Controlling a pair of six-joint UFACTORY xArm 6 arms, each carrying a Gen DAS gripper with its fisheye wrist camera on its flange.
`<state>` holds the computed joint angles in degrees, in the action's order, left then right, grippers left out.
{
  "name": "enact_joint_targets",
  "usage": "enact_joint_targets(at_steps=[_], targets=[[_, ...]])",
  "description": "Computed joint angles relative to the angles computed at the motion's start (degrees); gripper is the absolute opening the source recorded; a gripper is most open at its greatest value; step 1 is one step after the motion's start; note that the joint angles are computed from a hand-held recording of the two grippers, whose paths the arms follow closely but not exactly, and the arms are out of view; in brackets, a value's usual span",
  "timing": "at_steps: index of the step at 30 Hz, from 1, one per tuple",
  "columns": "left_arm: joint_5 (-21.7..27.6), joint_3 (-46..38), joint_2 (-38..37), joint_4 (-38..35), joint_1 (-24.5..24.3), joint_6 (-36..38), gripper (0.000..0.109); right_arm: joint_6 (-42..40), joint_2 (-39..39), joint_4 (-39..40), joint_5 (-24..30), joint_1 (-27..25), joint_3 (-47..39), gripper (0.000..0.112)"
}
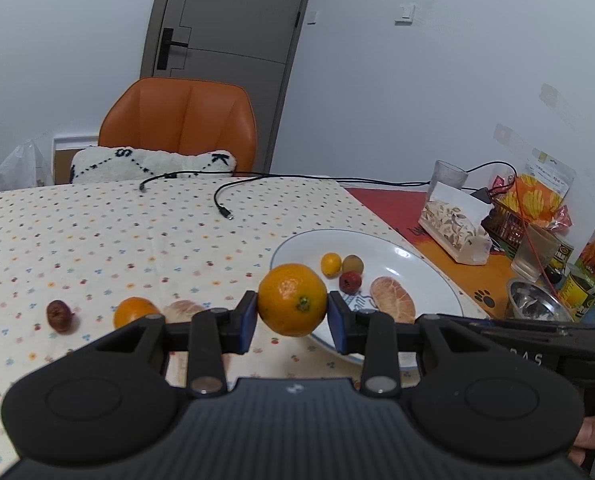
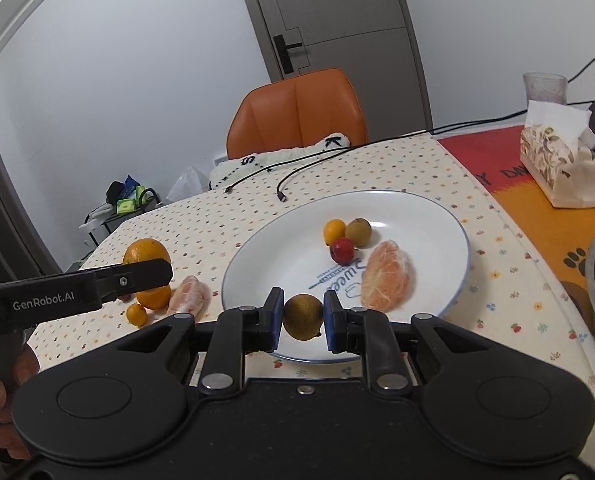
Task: Organize fruits
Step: 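Open the right tool to drop the kiwi on the plate while the left tool releases the orange there, then move both open tools from the plate back to the loose fruit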
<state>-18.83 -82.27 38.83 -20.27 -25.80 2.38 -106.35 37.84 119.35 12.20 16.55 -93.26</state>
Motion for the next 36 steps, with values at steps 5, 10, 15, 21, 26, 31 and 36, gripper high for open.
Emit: enact_joint_targets(at_steps=[5, 10, 15, 21, 26, 31, 36], targets=[[1.8, -3.0, 1.9, -2.3, -0.7, 2.2, 0.036, -0.1, 0.2, 0.6, 0.3, -0.7, 0.2, 0.026], [3.5, -6.0, 3.6, -4.4, -1.4, 4.5, 0.036, 0.0, -0.3, 0.7, 0.9, -1.2, 1.0, 0.026], [5.0, -8.2, 5.1, -0.8, -1.4, 1.6, 0.036, -0.6, -0.7, 1.3, 1.4, -1.6, 1.6, 0.026], [5.2, -11.8, 7.3, -7.0, -2.7, 7.0, 0.036, -0.7, -0.9, 1.7, 1.4, -2.0, 2.0, 0.026], [3.5, -12.6, 7.7, -11.9, -3.6, 12.7, 0.042, -0.4, -0.7, 1.4, 1.5, -2.1, 1.9, 0.026], [3.0, -12.5, 6.8, -24.7, -4.4, 23.4, 0.059, 0.5, -0.5, 0.7, 1.9, -1.9, 1.8, 0.026], [2.3, -9.5, 4.7, -28.4, -3.8, 25.3, 0.075, 0.9, -0.4, 0.2, 2.2, -1.3, 1.7, 0.026]])
